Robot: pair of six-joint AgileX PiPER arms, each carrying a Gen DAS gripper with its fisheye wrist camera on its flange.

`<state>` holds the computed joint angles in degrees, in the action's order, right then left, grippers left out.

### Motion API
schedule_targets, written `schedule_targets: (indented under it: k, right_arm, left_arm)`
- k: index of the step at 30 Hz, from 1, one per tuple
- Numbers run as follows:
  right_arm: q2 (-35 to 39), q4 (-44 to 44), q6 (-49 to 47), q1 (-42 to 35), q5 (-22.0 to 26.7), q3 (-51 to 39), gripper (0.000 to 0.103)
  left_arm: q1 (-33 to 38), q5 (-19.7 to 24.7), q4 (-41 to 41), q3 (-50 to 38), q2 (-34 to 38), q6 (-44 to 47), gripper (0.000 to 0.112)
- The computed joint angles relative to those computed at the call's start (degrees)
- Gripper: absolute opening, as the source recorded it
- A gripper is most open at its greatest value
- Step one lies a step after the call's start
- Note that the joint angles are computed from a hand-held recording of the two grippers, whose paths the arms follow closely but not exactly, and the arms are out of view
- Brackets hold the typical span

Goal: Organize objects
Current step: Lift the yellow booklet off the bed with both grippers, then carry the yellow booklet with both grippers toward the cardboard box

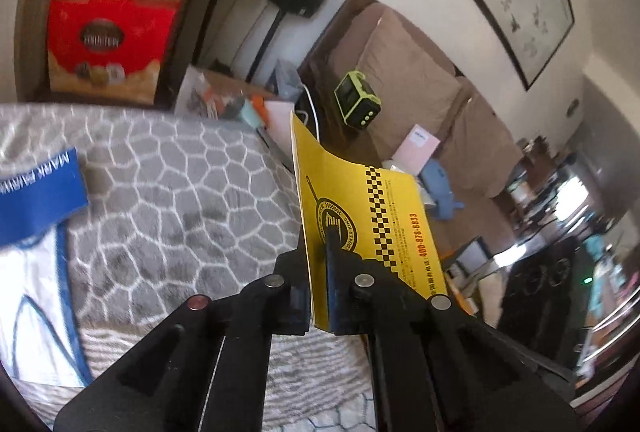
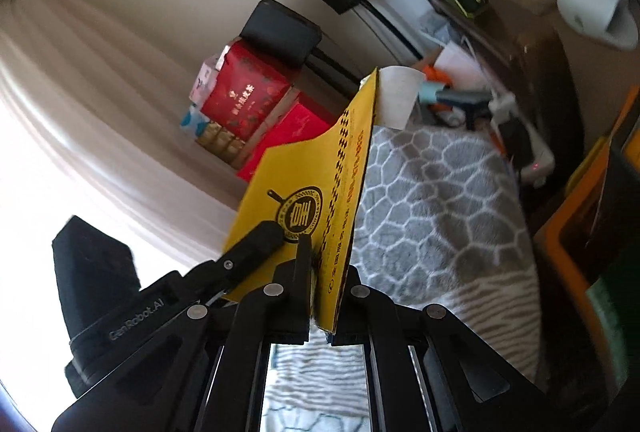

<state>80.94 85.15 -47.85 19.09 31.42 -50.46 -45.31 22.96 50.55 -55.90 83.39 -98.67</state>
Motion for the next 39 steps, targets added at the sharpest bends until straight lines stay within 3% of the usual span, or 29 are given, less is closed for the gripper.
schedule_targets:
  k: [8,11,18,23,28,34,36,39]
  right_arm:
    - [-2.92,-13.65,7.33,5.77,-11.42,-1.11,0.004]
    - [-4.16,-18.37,9.41,7.03,-14.04,-0.91,0.004]
    - [-6.12,-15.60,3.24,7.86,-16.07,0.39,0.004]
    - [-8.30,-19.93,4.02,10.17,-20.62,1.44,0.004]
    - [-8.59,-24.25,7.09,10.83,-21.68,1.57,0.004]
    - [-10.19,-17.73,0.17,9.90,-21.78,2.91,0.004]
    - [-11.49,-12.99,-4.14,9.43,-21.81,3.82,0.004]
    - [-14.03,-12.92,-4.51,9.96,-23.90,5.20,0.004]
  left_arm:
    - [-7.60,11.98,8.12,-5.43,3.44,-2.37,0.005]
    - [-8.33,12.77,9.53,-5.68,3.47,-2.38,0.005]
    - [-12.26,17.59,16.12,-6.09,3.40,-3.97,0.005]
    - [-13.29,18.54,17.76,-6.37,3.08,-3.50,0.005]
    - [-13.51,18.46,18.33,-6.02,2.78,-2.55,0.005]
    - [-15.40,20.30,21.29,-6.34,3.36,-2.92,0.005]
    - [-17.29,22.56,24.22,-6.30,3.59,-3.38,0.005]
    - [-19.81,24.91,27.24,-6.50,3.80,-3.41,0.004]
